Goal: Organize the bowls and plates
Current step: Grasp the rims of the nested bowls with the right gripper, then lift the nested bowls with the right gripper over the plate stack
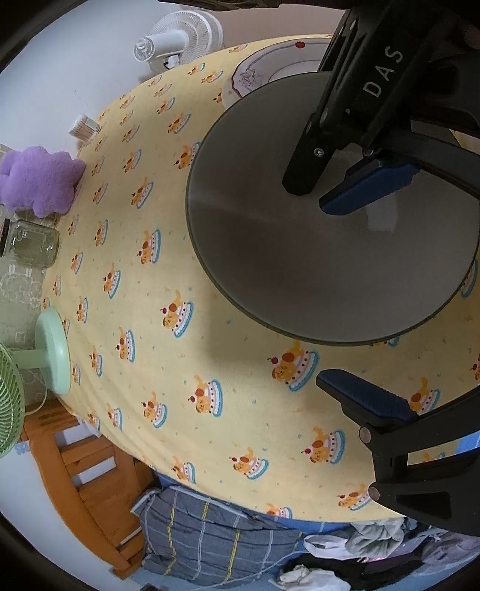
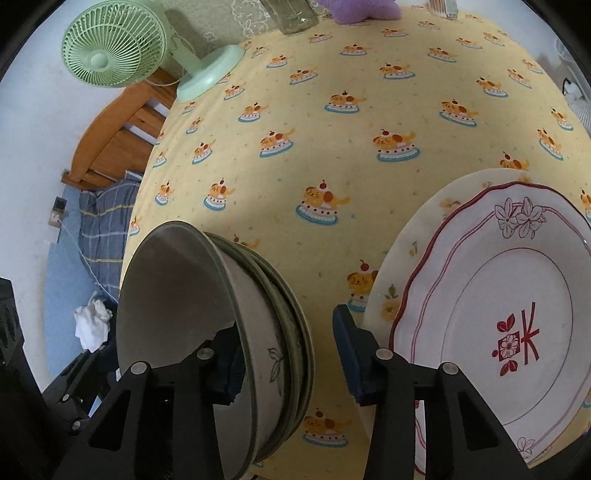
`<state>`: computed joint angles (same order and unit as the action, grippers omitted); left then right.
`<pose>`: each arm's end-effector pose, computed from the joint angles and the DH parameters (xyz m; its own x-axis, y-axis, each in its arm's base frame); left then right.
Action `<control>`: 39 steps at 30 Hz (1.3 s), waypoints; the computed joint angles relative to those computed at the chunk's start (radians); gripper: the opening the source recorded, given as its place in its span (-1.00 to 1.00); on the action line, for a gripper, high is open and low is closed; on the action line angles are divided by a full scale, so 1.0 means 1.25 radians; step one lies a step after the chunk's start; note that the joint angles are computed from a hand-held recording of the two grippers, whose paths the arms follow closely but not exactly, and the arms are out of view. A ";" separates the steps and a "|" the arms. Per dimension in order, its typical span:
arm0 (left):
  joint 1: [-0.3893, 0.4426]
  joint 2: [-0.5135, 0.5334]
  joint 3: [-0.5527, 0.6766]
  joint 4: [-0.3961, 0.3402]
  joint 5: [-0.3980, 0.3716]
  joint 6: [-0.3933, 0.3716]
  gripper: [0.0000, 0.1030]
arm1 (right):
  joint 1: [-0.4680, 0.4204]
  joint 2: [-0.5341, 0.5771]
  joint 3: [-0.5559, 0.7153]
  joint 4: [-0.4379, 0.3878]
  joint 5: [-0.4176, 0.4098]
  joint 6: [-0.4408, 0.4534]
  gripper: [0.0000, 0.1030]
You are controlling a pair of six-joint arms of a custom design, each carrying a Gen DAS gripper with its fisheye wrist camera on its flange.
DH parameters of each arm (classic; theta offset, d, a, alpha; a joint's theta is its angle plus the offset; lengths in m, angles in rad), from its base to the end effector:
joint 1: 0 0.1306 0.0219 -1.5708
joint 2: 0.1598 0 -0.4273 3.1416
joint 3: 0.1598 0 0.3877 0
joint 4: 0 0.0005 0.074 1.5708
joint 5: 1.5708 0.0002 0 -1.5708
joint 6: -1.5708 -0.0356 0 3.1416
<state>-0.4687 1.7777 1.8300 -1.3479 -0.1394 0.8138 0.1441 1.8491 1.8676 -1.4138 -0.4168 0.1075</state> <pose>0.5300 -0.2634 0.4446 -0.8903 -0.3561 -0.2838 -0.3400 0.9345 -0.1057 0.6009 0.1012 0.4198 -0.9472 -0.2366 -0.2164 -0.3046 0.8744 0.3776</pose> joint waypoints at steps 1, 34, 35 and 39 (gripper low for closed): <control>0.001 0.000 -0.002 0.005 0.004 -0.006 0.68 | 0.001 -0.002 -0.002 0.002 0.002 -0.005 -0.11; 0.071 -0.060 -0.146 0.237 0.292 -0.141 0.06 | 0.047 -0.056 -0.076 0.098 0.137 -0.152 -0.14; 0.071 -0.061 -0.148 0.236 0.291 -0.138 0.05 | 0.046 -0.057 -0.076 0.096 0.133 -0.154 -0.14; 0.061 -0.069 -0.146 0.218 0.272 -0.132 0.03 | 0.044 -0.063 -0.079 0.073 0.130 -0.162 -0.13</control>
